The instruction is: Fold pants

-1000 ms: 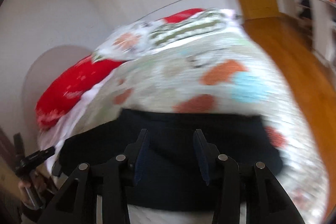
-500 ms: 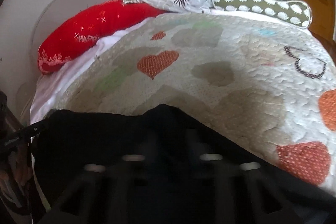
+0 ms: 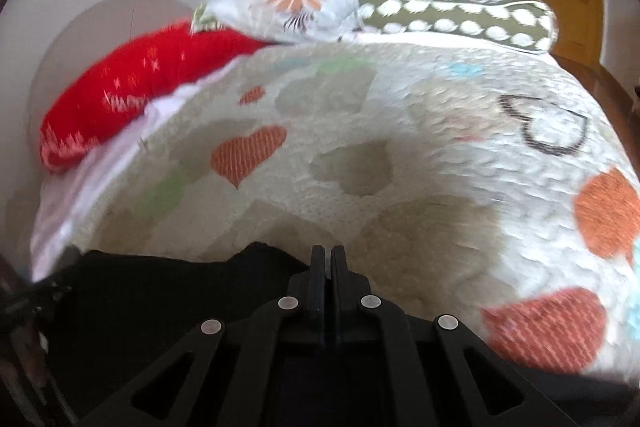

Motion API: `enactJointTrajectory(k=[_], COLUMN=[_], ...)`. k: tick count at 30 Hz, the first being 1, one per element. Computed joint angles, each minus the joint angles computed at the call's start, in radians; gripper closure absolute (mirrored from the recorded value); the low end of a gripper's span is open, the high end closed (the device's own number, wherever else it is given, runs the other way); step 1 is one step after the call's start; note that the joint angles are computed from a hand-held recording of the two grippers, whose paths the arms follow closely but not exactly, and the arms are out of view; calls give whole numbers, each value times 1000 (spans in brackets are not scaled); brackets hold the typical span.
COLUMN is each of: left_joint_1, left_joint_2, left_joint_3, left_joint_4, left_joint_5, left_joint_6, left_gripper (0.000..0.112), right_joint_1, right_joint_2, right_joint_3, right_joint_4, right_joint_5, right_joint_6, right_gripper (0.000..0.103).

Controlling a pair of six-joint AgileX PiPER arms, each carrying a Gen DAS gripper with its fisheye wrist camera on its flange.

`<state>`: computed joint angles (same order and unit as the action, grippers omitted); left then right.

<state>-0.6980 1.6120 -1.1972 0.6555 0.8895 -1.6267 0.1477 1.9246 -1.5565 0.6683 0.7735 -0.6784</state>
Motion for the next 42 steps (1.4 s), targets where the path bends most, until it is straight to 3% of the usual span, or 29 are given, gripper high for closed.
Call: enactJointTrajectory(k=[4, 8, 14, 16, 17, 18, 20, 22, 26, 31, 34, 36, 42], left_joint_1=[-41, -83, -114, -112, -110, -107, -111, -110, -94, -112, -128, -139, -179], left_joint_2=[-8, 30, 108, 135, 142, 148, 152, 162, 165, 181, 181, 178, 147], left_joint_3=[-15, -75, -163, -189, -196, -203, -204, -211, -201, -232, -234, -235, -214], left_joint_4=[16, 27, 11, -8, -14, -19, -5, 4, -23, -18, -12, -14, 0], left_joint_5=[1, 5, 2, 3, 3, 5, 12, 28, 17, 73, 84, 89, 117], left_joint_6=[-33, -32, 18, 42, 51, 60, 52, 43, 48, 62, 54, 51, 20], left_gripper=[65, 65, 65, 65, 65, 65, 65, 65, 65, 65, 65, 65, 65], right_joint_1=[-64, -74, -48, -29, -23, -22, -23, -5, -3, -45, -68, -84, -124], right_joint_2=[-58, -51, -18, -20, -14, -11, -22, -34, 29, -32, -126, -189, -332], right_joint_3=[57, 58, 41, 55, 46, 34, 34, 47, 4, 41, 142, 216, 404], right_joint_4=[37, 23, 31, -4, -25, -39, -36, -89, -107, -64, -12, 37, 137], right_joint_5=[46, 100, 142, 95, 89, 91, 78, 9, 29, 44, 26, 38, 66], right_joint_6=[-76, -122, -190, -173, -157, -144, -154, -116, -57, 12, -47, -93, -207], right_gripper=[92, 74, 73, 77, 94, 98, 100, 102, 102, 100, 91, 71, 67])
